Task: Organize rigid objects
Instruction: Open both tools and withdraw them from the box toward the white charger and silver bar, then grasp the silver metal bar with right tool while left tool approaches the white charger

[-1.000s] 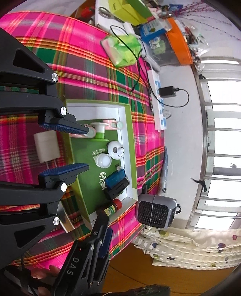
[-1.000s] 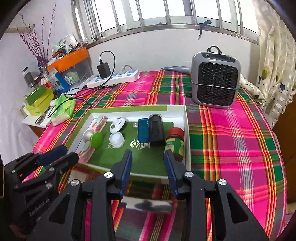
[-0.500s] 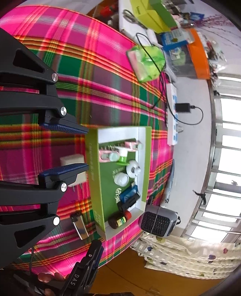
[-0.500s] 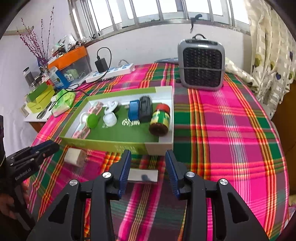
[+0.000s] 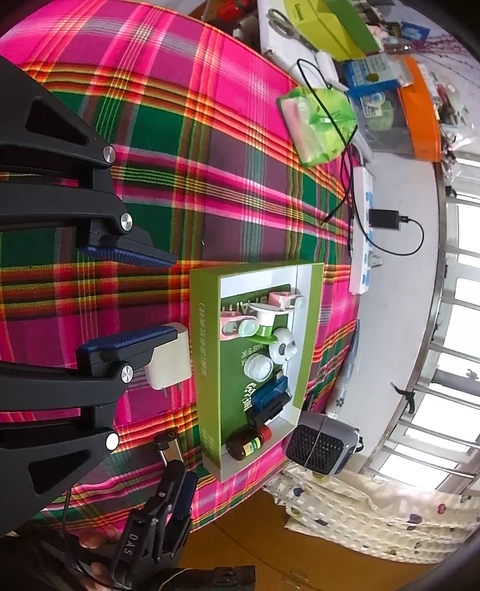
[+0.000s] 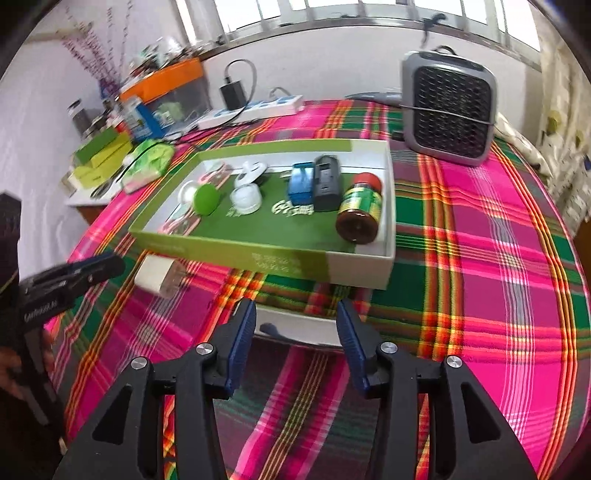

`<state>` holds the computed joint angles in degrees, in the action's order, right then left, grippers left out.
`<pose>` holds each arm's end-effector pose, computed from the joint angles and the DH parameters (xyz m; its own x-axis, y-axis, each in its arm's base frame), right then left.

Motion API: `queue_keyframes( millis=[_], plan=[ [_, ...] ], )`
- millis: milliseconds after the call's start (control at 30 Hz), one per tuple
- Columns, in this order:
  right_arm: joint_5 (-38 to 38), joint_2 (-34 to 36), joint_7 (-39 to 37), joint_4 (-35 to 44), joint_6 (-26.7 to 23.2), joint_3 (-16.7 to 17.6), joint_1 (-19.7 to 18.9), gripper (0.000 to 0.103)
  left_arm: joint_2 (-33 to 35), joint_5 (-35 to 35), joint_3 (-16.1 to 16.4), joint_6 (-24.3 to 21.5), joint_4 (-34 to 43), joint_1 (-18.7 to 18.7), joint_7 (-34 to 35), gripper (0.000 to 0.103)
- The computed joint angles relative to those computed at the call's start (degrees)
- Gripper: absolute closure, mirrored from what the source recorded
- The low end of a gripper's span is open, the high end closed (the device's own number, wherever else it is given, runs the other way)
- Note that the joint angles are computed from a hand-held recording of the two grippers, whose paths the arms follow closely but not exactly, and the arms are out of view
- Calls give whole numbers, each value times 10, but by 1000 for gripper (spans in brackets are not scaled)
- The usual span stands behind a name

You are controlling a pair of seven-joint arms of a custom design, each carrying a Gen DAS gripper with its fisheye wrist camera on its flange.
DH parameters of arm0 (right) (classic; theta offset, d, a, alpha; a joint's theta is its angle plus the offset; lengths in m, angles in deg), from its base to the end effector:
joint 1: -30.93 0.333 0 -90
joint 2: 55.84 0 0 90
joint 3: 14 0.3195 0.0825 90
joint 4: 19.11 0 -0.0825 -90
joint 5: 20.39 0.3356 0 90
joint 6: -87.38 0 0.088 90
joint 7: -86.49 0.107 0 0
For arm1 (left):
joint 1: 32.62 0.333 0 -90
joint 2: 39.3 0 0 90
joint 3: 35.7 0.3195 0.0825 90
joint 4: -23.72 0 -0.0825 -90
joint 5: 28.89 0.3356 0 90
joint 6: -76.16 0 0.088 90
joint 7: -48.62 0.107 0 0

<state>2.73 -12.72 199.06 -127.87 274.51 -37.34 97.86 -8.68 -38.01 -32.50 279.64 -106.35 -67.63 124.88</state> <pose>0.4646 0.4455 0.2536 0.2114 -0.9570 -0.1988 -0.7782 -0.0417 -0.6266 0.4838 -0.2797 0.2582 -0.2285 -0.9558 0.1852 -0.7541 0.0534 -0.6546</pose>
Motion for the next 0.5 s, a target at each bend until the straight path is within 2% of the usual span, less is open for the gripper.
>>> queue_keyframes(
  millis=[100,200,267,367,500],
  plan=[
    [-2,2,-6,3,-2,-2,3,56,2,38,-37,2,1,45,-16,71],
    [-2,8,1,14,-7,-6,2,56,4,61,-50,-3,3,64,-29,71],
    [-10,11,-1,21,-11,-2,-6,56,4,67,-48,-6,4,63,-34,71],
    [-28,9,-11,33,-21,28,-40,56,5,76,-49,-4,3,67,-43,71],
    [-48,-4,-31,27,-14,90,-97,56,6,92,-55,-5,4,76,-51,71]
  ],
)
